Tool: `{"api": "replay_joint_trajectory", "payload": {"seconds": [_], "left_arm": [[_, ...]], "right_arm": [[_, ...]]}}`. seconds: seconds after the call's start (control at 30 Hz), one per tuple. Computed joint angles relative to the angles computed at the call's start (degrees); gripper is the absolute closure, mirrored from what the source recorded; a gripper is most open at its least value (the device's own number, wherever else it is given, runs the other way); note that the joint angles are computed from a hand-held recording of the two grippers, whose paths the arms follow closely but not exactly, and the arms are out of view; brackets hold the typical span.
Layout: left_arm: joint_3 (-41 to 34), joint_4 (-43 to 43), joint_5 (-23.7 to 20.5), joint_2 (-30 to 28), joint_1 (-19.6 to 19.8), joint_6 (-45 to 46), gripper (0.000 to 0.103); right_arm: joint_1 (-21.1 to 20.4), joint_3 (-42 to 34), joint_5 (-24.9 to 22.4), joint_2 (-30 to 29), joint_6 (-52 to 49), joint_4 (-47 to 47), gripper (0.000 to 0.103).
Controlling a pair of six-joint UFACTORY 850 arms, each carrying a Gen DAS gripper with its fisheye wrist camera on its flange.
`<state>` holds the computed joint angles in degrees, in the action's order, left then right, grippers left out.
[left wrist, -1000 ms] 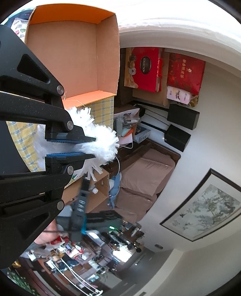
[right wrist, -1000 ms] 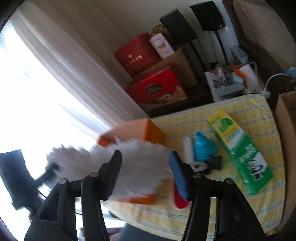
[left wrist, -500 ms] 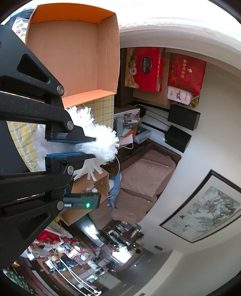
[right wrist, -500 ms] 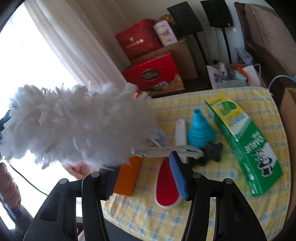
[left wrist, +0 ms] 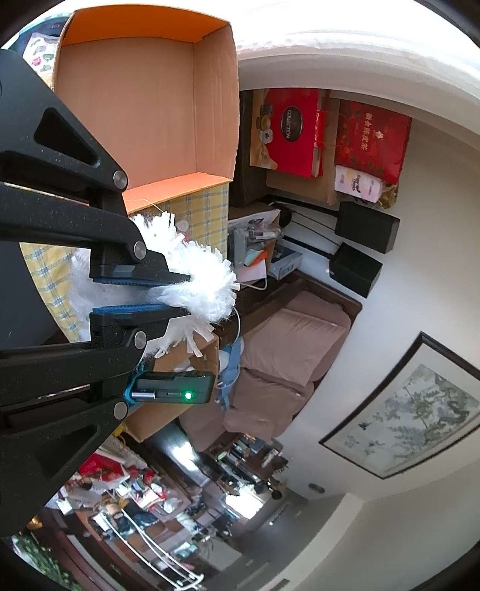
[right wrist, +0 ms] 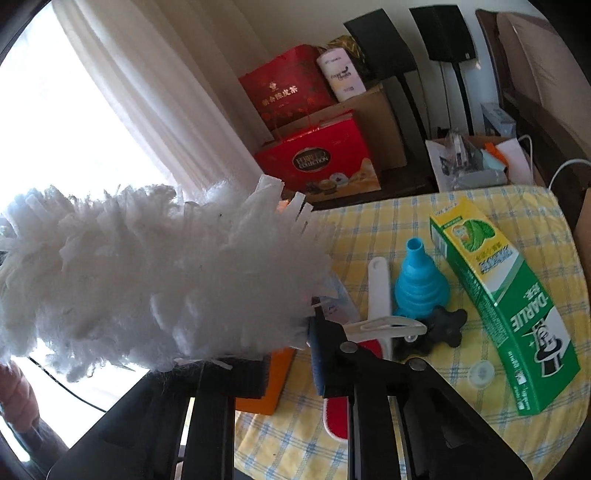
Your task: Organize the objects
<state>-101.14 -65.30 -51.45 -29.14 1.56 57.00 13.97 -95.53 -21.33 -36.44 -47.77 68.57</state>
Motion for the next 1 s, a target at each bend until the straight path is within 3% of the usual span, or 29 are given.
{"api": "replay_joint_trajectory", "payload": {"seconds": [0.2, 0.53, 0.8, 1.0], "left_arm": [[0.55, -1.39, -1.75, 1.42, 1.73, 2.22, 0.096], [1.04, -1.93, -0.07, 3.92, 6.27, 3.38, 0.095], [-0.67, -0.93, 2.24, 2.88, 10.14, 0.41, 0.096], [-1.04, 0.1, 3.67, 1.95, 12.59, -0.81, 0.096]], "right_arm": [[0.69, 1.08, 2.06, 2.68, 0.66, -2.25, 0.087], [4.6, -7.03, 2.53, 1.64, 19.61, -26.13, 0.088], [8.4, -24.71, -4.22, -8.13, 32.83, -42.02, 0.088], [10.34, -37.34, -9.09, -16.0, 35.99, -45.67, 0.088]]}}
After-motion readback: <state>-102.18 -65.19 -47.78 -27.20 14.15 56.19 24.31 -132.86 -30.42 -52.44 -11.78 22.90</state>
